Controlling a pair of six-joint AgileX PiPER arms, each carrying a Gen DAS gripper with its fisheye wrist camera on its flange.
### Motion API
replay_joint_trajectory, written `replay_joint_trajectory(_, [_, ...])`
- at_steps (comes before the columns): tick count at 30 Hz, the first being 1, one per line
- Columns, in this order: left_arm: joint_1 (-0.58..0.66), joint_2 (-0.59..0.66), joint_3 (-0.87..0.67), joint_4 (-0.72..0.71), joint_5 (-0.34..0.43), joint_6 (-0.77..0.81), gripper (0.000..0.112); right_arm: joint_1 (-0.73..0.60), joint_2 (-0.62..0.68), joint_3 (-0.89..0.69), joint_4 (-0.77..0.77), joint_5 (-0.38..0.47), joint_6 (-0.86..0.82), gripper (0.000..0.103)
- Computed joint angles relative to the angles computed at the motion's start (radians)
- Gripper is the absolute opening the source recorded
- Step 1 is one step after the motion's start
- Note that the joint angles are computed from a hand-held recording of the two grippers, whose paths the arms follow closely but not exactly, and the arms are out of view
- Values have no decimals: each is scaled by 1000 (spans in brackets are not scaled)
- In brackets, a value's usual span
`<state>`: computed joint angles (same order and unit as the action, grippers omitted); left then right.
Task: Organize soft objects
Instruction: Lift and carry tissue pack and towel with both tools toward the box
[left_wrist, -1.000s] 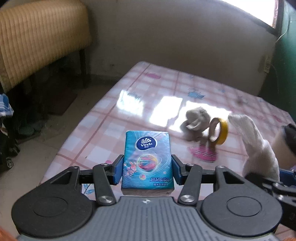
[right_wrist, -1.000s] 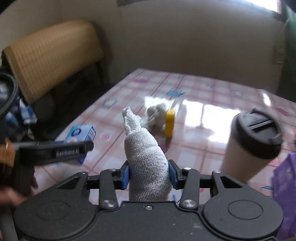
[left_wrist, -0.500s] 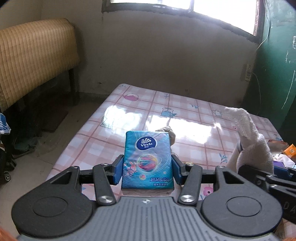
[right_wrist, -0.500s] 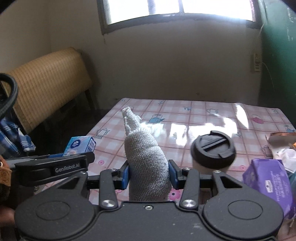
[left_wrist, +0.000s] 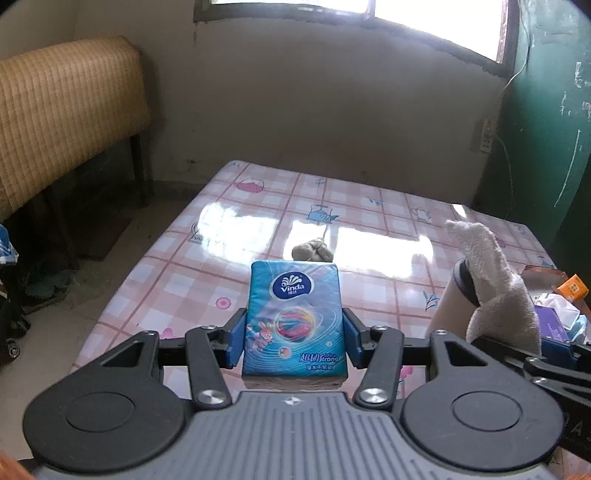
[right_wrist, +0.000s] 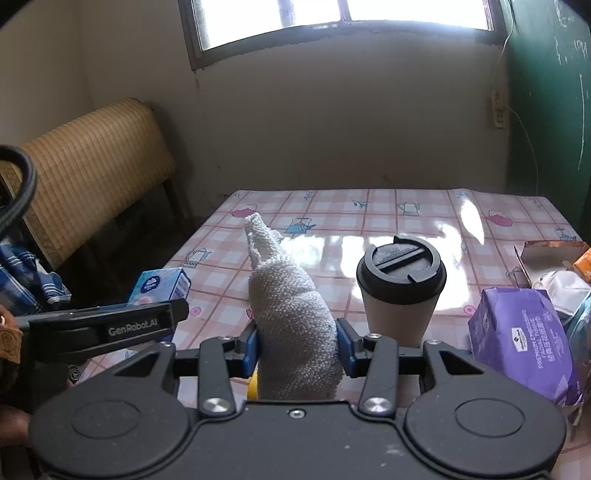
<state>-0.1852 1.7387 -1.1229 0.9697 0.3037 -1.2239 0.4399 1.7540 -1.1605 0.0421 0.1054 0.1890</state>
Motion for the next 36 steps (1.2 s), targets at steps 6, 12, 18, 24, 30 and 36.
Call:
replay_joint_trajectory(6, [4, 1, 17, -3, -13, 3, 54, -8, -1, 19, 71, 6, -66, 51])
replay_joint_trajectory(12, [3, 9, -2, -34, -10, 39, 54, -7, -10, 30, 96, -2, -92, 51])
replay_joint_trajectory(18, [5, 16, 0, -52, -22, 67, 54, -10, -2, 28, 186, 0, -180, 51])
replay_joint_trajectory(24, [12, 24, -9, -70, -29, 89, 54, -14, 2, 21, 210, 1, -206, 51])
replay_joint_trajectory(30, [5, 23, -4, -42, -24, 59, 54, -10, 4, 21, 187, -1, -184, 51])
replay_joint_trajectory(36, [-2, 26, -11, -43, -15, 69, 54, -13, 4, 18, 194, -4, -194, 51])
